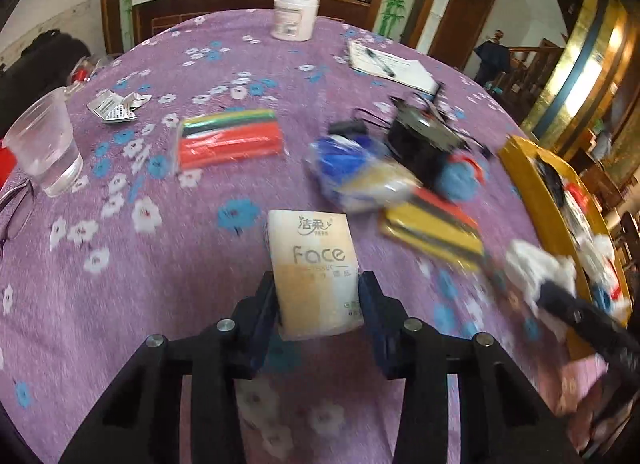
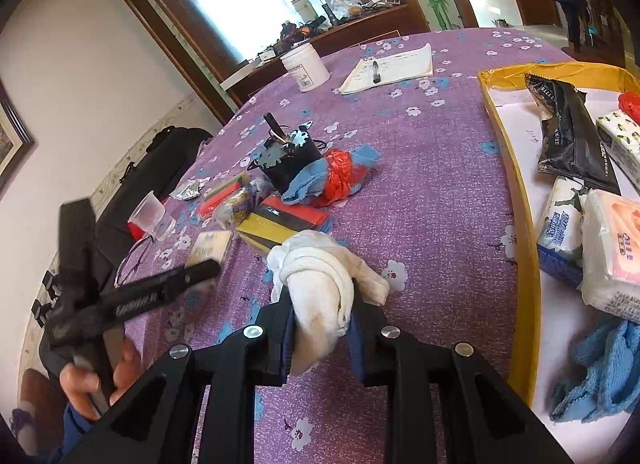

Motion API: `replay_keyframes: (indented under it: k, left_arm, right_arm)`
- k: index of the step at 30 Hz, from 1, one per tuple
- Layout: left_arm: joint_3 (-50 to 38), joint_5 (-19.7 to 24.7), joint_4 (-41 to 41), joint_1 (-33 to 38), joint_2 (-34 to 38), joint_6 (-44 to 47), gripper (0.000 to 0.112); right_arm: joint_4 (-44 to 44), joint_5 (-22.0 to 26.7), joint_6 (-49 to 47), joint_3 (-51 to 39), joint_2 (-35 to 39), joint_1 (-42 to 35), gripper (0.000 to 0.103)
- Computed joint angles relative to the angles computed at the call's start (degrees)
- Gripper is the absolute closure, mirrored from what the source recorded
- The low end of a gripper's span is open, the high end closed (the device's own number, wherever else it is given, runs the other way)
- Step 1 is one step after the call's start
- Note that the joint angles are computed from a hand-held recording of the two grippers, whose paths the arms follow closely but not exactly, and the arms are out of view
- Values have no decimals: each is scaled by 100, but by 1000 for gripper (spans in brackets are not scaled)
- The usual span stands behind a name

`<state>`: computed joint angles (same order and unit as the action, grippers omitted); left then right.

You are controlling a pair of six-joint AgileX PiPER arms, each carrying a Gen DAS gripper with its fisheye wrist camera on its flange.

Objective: Organize soft objects
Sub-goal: 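Grasp beige cloth with right tool while left tool grasps white Face tissue pack, then lift beige cloth with right tool while left tool lifts Face tissue pack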

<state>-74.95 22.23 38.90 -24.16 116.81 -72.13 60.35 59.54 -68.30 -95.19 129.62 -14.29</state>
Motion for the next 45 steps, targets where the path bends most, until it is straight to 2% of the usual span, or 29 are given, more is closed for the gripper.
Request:
replay_keyframes:
  k: [3,6,7,10,13,16,18,21,22,23,25,28,30,34,37,39,45]
  left_arm:
    - [168,172,1155,-395,-100,-1018,73]
    - [69,478,1916,-661,-25,-1510,75]
    - [107,395,2073,-683,-46,-1602,78]
    - [306,124,2453,-623,-164,-1987,81]
    - [349,128,2602,-614,-194,-2186,81]
    - [271,339,2508,-691,-159,-2083,81]
    - [63,528,2104,-718,-43,-1624,66]
    - [-277,772,1599,-745,149,-944,52]
    - [-402,848,1365,-741,219,-668,37]
    - [-651,1045,1027,-741,366,-261,31]
    - [-909,1359,885,-777,521,-82,32]
    - [-871,1133,450,-632,524,211,68]
    - [-609,906,691,-572,372,-194,68]
    - [105,441,2202,-663,-37,-1836,68]
    - [413,365,3112,-728,-216,-2827,68]
    - [512,384,3424,-751,-284,-3203,68]
    - [492,473,3441,-773,-292,-3242,68]
  right_arm:
    - [3,10,-18,15,-8,-16,77]
    - [21,2,-22,14,-7,-15,77]
    - [38,-8,-33,27,-14,-17,77]
    - [117,-21,-90,71,-33,-41,77]
    - [205,-16,-184,121,-55,-66,77]
    - [233,5,-198,127,-51,-94,77]
    - [219,13,-181,113,-47,-87,77]
    - [200,51,-175,95,-37,-92,77]
    - [201,59,-171,85,-32,-89,77]
    - [201,71,-171,78,-26,-95,77]
    - [209,75,-180,78,-25,-96,77]
    - [226,78,-200,89,-28,-99,77]
    - [234,80,-208,89,-26,-100,77]
    - [256,76,-243,127,-46,-109,77]
    - [241,85,-227,124,-47,-111,77]
    - [225,97,-208,112,-43,-108,77]
    - [216,119,-186,86,-29,-102,77]
